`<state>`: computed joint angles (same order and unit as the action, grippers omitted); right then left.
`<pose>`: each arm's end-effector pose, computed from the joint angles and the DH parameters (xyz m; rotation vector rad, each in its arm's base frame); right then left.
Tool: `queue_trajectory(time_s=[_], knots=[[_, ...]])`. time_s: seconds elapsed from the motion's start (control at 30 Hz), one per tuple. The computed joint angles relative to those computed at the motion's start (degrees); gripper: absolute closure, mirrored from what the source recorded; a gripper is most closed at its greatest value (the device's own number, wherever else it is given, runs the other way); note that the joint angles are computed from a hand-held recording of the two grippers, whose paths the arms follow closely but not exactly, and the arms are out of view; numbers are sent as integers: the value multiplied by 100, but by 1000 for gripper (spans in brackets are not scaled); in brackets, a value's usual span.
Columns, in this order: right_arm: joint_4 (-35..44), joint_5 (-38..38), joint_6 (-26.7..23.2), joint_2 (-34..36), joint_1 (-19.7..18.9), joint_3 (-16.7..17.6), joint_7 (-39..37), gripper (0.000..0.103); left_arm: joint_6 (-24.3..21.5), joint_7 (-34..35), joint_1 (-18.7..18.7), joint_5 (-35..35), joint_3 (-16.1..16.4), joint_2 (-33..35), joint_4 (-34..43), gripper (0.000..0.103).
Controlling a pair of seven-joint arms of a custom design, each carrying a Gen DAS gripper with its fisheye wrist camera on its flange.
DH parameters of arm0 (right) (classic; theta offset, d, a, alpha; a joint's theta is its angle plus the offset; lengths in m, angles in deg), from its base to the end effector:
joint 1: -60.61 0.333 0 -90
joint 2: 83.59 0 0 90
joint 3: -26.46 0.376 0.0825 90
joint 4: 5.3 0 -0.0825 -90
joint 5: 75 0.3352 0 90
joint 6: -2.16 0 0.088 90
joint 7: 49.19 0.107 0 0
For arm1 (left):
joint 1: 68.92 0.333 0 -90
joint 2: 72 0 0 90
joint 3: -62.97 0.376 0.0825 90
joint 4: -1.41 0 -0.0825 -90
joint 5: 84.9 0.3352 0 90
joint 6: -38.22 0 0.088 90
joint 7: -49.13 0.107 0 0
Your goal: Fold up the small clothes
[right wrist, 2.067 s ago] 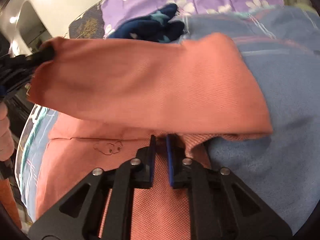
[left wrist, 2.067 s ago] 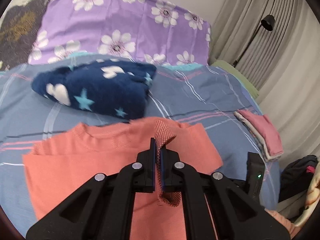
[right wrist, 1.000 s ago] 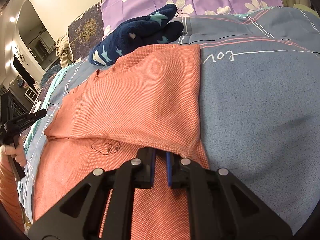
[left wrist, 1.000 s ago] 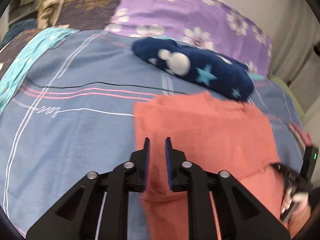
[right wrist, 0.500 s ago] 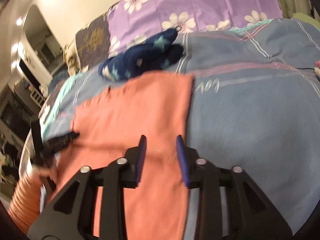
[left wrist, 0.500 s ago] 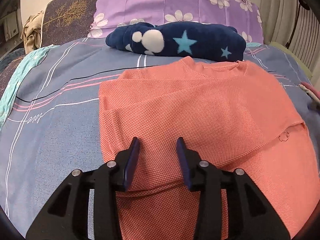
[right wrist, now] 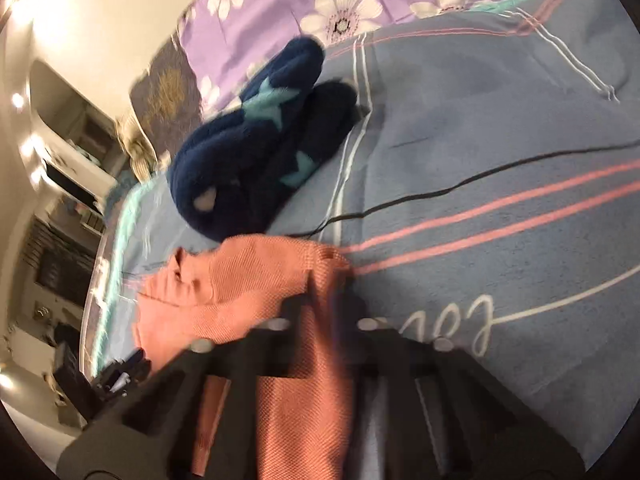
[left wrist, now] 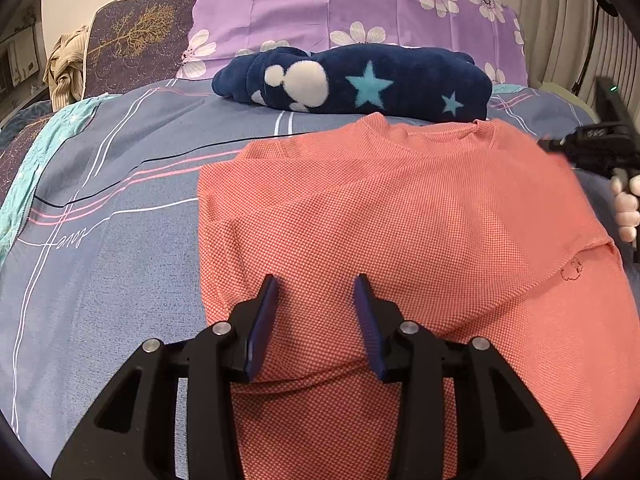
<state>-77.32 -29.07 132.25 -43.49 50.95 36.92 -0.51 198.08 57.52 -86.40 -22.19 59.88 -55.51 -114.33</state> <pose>0.7653 -0.0181 0.4577 -1.8006 1.4255 0.0766 0.5489 -0.2464 0.4344 -1.8902 1.6878 -0.6391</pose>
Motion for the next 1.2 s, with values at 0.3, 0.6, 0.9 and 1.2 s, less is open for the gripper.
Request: queue_trajectory(time_s=[0.3,0.6,0.9,1.2], knots=[[-1396,-1361,2162,-576,947,-961,137,98,-19,19,-14,-12,1,1,7,60],[-3512,642,1823,-2214,-112,78,-2388,80,25,2,-8,-5,13,19,19,60],[-4850,1216,2626,-2863,-386,43,-3010,72,338,-713,55,430,-53,-693,-700,55],[-5613,1612,202,-3538,-168,-1490,-3358,71,1289,-2287,696,1727,-746,-2025,-2634,45]])
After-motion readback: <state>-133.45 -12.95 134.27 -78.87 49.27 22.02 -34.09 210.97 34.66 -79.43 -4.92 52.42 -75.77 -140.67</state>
